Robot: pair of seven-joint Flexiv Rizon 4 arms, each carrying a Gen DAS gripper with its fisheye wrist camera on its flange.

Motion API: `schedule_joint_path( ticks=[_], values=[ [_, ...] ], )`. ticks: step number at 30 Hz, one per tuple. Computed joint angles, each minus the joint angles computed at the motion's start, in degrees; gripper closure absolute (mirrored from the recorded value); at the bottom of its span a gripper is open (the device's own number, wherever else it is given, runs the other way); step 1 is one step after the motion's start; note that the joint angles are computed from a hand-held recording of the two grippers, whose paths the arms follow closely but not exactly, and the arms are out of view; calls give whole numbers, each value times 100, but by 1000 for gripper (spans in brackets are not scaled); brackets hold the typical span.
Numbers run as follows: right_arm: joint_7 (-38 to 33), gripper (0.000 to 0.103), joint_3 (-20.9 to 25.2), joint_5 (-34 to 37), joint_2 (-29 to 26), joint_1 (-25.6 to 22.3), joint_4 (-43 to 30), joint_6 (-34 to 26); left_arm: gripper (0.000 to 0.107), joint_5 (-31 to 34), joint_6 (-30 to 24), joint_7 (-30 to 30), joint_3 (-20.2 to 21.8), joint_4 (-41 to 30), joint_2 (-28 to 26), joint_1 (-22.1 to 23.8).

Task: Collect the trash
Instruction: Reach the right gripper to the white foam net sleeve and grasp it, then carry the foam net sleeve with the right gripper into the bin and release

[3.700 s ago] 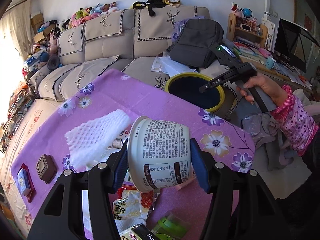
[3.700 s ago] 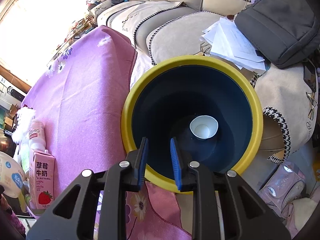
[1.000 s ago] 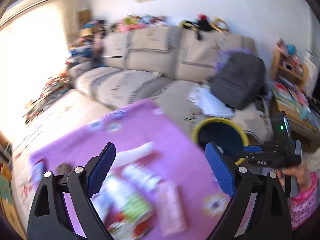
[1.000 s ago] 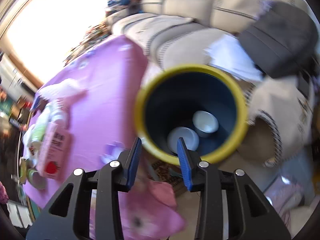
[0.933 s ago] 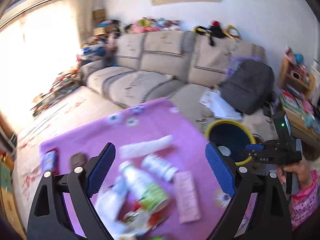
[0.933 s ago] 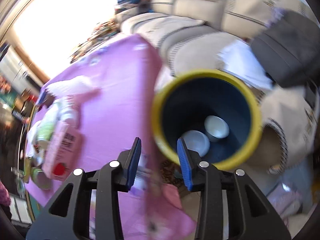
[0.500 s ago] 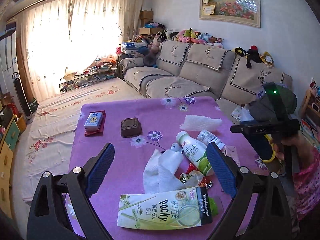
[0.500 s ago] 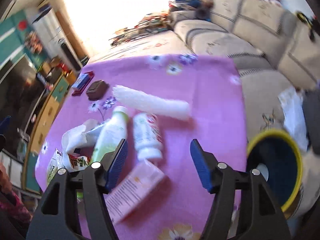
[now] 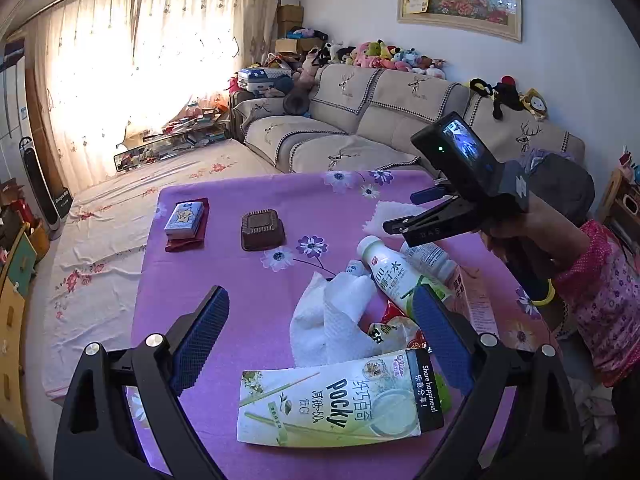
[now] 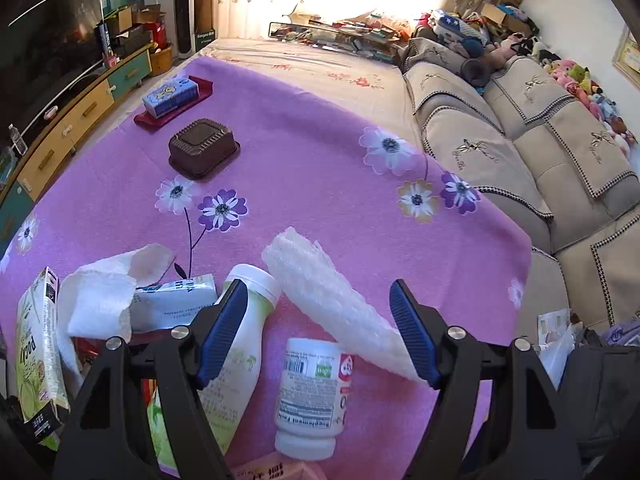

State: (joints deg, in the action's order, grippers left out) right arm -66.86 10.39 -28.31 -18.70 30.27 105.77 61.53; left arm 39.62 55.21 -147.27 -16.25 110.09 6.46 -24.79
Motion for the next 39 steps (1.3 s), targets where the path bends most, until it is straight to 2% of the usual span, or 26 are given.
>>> schedule_joint_path(
  ticks=[1, 3, 4, 5, 6, 11, 15, 22, 25, 27, 32, 39],
  values=[
    [-66, 38, 33, 80, -45, -21, -57, -49, 15, -31, 2, 16, 4, -6, -10, 0],
    [-189, 58, 98, 283, -114, -63, -167, -162, 15, -83, 31, 37, 20, 0, -49, 1],
    [-183, 65, 97, 332, -116, -62, -176, -186, 15, -97, 35, 40, 25, 0, -61, -4],
    [-143, 85, 64, 324, -109, -50, -181, -214, 15, -106, 37, 43, 29, 0, -70, -10],
    [-26, 90, 0, 248, -88, -22, -149, -156, 15, -117, 45, 51, 34, -1, -83, -15],
    [263, 91, 8, 396, 272, -192, 183, 400, 15, -154, 92, 93, 63, -9, -140, -50],
    [339, 91, 139, 785, 691, -429, 488, 778, 15, -154, 112, 123, 73, -37, -177, -92],
    [839, 91, 191, 1172, 1821, -893, 1580, 1397, 15, -127, 115, 188, 55, -161, -271, -194],
    [1398, 91, 160, 930, 2312, -1238, 2166, 1548, 15, -127, 148, 252, 57, -239, -356, -258],
    [1600, 91, 119, 1041, 2565, -1474, 2500, 1581, 15, -126, 162, 302, 62, -308, -432, -311],
    [1890, 90, -43, 1212, 2600, -1962, 3040, 1708, 15, -140, 180, 432, 92, -521, -649, -486],
    [2063, 90, -340, 1217, 1878, -2341, 3242, 2299, 15, -160, -35, 702, 180, -981, -1034, -849]
  ],
)
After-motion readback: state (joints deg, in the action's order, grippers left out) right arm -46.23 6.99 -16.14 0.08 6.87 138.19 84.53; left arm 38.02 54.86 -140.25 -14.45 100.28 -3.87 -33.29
